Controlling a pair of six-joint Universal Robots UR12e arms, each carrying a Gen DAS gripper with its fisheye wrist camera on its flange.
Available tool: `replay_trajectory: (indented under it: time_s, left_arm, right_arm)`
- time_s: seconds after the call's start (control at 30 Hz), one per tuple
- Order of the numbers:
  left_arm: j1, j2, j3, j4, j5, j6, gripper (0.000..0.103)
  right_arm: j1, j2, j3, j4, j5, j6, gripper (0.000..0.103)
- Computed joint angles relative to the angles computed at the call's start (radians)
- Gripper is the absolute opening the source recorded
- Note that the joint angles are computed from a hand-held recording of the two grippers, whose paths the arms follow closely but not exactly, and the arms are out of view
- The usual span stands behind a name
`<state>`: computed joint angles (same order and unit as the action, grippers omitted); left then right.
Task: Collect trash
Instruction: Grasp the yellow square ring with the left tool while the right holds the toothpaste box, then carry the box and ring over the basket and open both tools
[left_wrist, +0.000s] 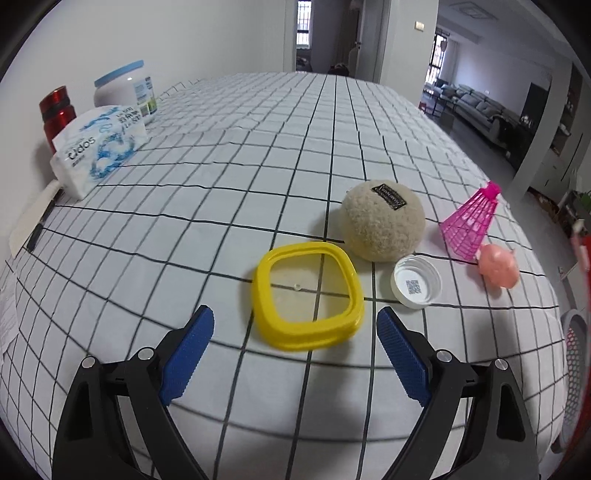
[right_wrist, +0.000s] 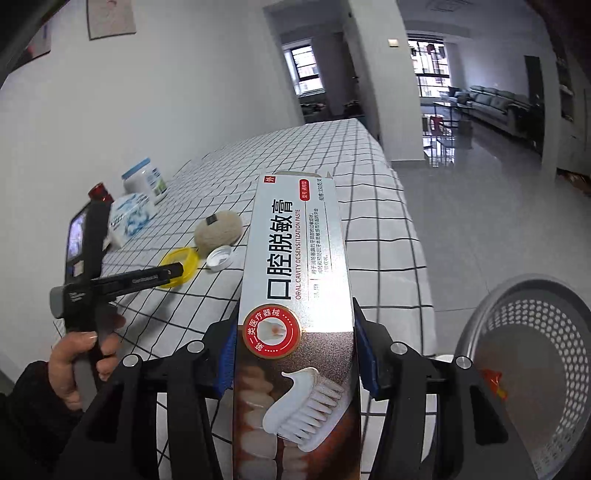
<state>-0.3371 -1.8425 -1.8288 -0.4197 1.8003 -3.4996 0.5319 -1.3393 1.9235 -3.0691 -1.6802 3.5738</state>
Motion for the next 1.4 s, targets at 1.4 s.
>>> replay_trajectory:
  time_s: [1.4]
  left_arm:
    - [-0.164, 0.005, 0.023, 0.263, -0.194, 0.254, 0.068]
  right_arm:
    - [-0.031, -0.178, 0.214, 0.003, -0.243, 0.229, 0.051]
